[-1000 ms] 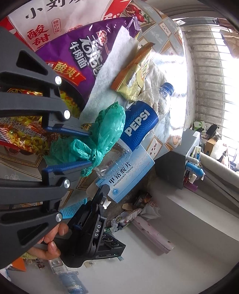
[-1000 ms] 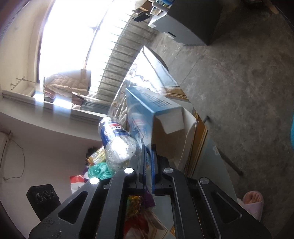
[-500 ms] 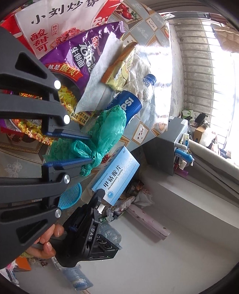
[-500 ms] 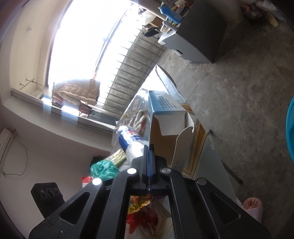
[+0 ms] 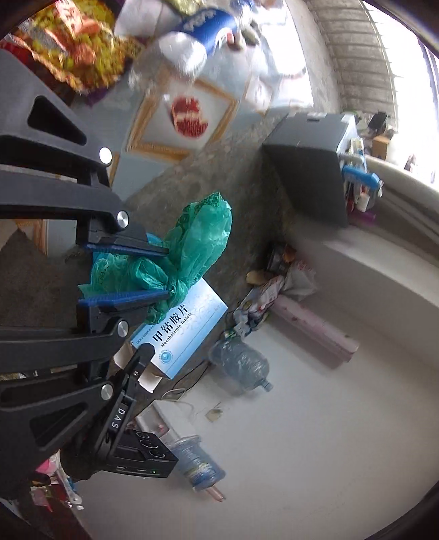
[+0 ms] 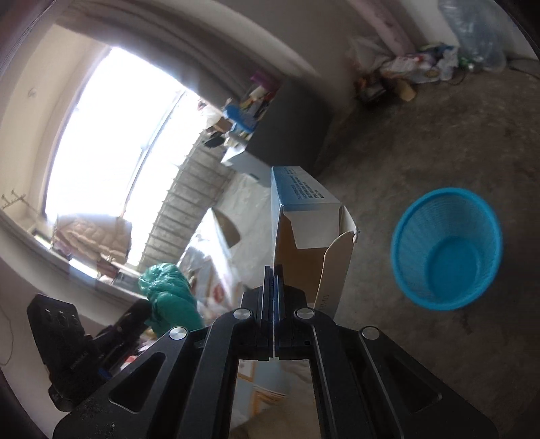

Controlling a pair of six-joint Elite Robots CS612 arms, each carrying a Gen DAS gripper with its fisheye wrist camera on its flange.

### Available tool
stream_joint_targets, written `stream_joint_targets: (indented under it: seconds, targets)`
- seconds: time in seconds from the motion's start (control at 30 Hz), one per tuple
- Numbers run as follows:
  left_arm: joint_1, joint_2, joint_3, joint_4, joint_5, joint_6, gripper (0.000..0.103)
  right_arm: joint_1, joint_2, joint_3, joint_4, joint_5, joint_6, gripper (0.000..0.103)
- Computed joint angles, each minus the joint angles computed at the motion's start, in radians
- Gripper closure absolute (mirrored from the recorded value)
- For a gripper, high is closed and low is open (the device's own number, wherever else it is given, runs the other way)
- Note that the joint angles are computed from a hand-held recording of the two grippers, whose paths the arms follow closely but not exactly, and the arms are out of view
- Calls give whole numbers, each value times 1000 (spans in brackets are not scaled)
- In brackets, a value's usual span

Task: Collect trash
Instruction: 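Carry bag and box to the blue wastebasket and open both grippers, then return to the table and grasp the Pepsi bottle with the right gripper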

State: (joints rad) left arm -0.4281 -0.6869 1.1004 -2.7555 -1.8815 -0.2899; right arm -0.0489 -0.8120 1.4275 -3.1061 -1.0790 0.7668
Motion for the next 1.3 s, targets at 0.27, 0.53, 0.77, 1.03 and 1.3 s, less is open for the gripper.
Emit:
stream_joint_targets:
  seconds: [0.27,0.53,0.77,1.03,1.3]
  targets:
    - [-87,253,-441,457,-15,149,84,-49,23,40,179,-103,47,103]
    - [-128,485,-842,758,140,194,62,-64,154,-137,475,-86,-43,61]
    - [-114,383,-626,579,144,173,53,-60,141,-101,450,-181,-58,53]
    - [-105,233,-369,385,170,176,52,-47,80,-29,335,-243,-68,53]
    - [-72,62,-86,118,216,141,52,-18,37,-10,224,-229,-154,52]
